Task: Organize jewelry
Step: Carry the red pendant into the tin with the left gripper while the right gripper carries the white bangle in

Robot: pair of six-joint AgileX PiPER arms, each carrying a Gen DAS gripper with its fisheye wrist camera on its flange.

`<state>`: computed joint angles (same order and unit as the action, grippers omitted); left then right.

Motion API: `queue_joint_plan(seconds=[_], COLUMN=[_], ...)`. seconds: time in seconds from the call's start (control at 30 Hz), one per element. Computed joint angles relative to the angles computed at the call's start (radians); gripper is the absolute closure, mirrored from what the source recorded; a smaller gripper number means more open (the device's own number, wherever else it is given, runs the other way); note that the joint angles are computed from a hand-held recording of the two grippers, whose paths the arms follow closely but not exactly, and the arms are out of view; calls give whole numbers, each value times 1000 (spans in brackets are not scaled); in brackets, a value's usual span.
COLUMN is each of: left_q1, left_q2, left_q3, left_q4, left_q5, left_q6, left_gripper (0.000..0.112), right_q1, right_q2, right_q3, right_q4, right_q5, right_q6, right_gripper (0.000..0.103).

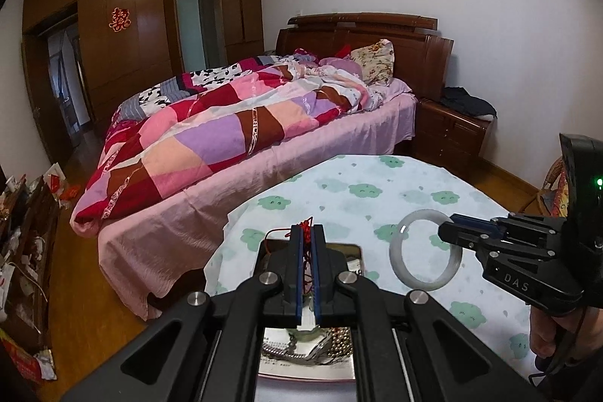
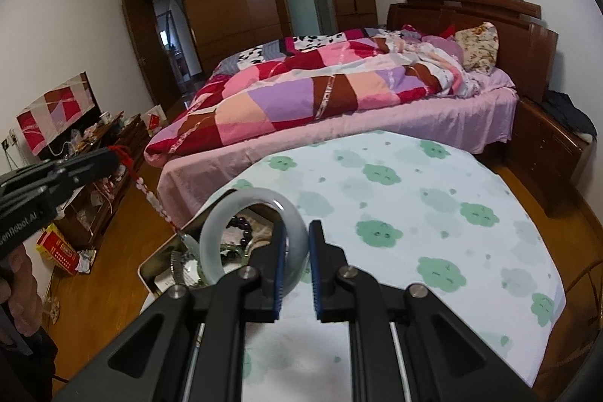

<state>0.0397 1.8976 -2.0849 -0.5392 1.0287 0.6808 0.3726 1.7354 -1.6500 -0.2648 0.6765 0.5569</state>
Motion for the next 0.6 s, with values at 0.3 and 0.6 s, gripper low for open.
queue_joint_plan(seconds=[0.3, 0.6], left_q1=[30, 38], left_q2=[41, 91], left_q3=[-28, -63], left_q4=[1, 10], left_q5=[11, 21], left_q6=[-15, -39], left_gripper=[110, 110], right_q1=[32, 52], right_q2=[89, 158], right_q3=[-100, -189], right_q4=[33, 33], right_q5=[40, 85], right_q6=[-32, -38], right_gripper=[89, 89])
